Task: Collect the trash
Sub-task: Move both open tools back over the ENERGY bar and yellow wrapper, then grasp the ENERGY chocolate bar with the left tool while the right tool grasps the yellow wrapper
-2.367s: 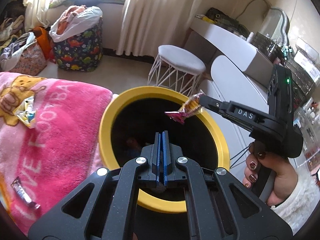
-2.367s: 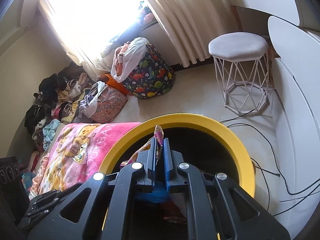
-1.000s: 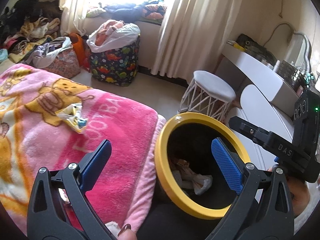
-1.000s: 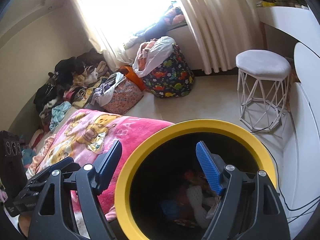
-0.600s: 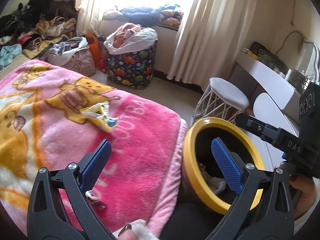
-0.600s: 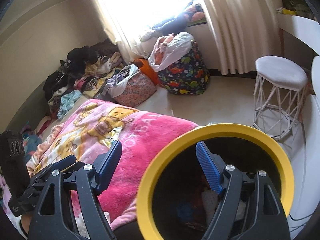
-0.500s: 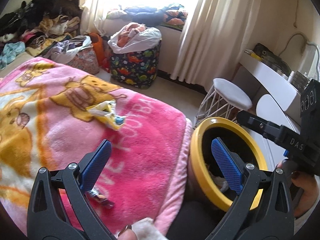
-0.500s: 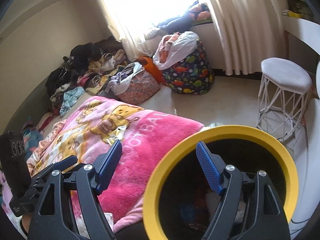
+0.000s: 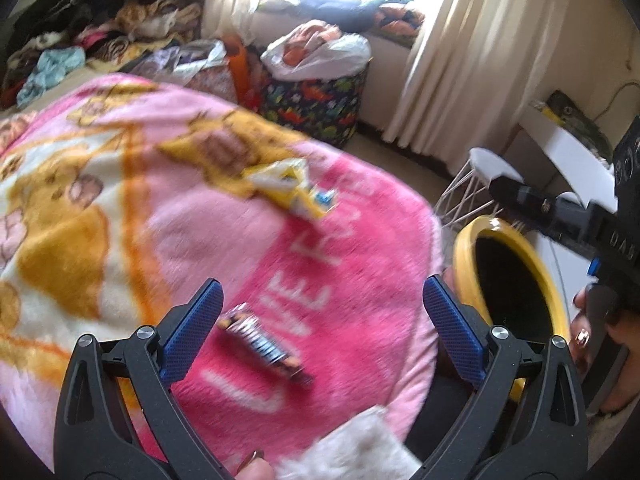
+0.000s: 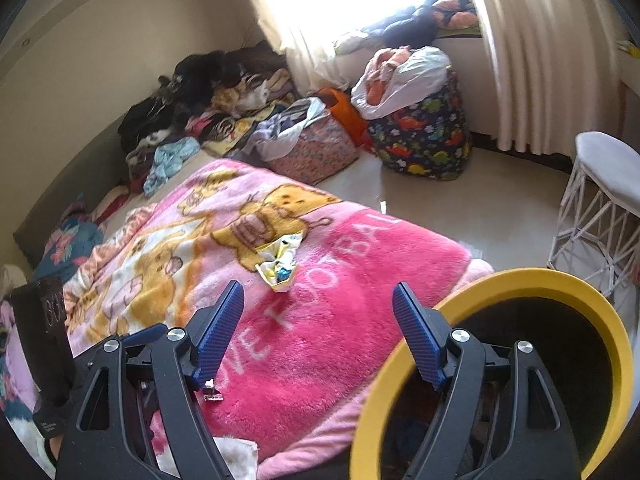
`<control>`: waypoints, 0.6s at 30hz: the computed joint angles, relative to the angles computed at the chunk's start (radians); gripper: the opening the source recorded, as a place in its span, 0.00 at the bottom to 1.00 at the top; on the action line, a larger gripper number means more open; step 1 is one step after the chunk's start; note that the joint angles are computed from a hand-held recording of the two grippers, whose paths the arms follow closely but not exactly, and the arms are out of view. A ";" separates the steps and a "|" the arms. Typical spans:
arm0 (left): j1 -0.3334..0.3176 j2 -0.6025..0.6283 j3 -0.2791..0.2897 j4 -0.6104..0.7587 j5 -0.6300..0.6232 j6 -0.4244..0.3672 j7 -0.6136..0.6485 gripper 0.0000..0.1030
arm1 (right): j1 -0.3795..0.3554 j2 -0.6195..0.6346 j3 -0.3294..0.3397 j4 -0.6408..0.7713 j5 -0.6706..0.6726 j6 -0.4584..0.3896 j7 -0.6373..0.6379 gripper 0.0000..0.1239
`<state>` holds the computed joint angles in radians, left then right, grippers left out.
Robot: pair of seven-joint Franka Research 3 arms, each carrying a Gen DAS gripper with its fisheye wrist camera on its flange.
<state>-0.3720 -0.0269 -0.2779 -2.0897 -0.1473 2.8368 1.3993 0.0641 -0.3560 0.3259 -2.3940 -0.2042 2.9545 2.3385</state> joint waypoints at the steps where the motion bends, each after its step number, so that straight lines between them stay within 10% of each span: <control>1: 0.002 0.000 0.003 -0.005 -0.006 -0.009 0.000 0.87 | 0.014 0.025 -0.009 0.016 0.007 0.002 -0.018 0.60; 18: 0.030 0.036 0.002 -0.020 -0.223 -0.125 0.104 0.31 | 0.245 0.415 -0.190 0.358 0.041 -0.129 -0.205 0.60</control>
<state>-0.3420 0.0090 -0.2757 -2.1092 -0.3703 2.7117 1.5032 0.3089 0.0590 0.1356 -2.0364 -0.1629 2.8250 2.1335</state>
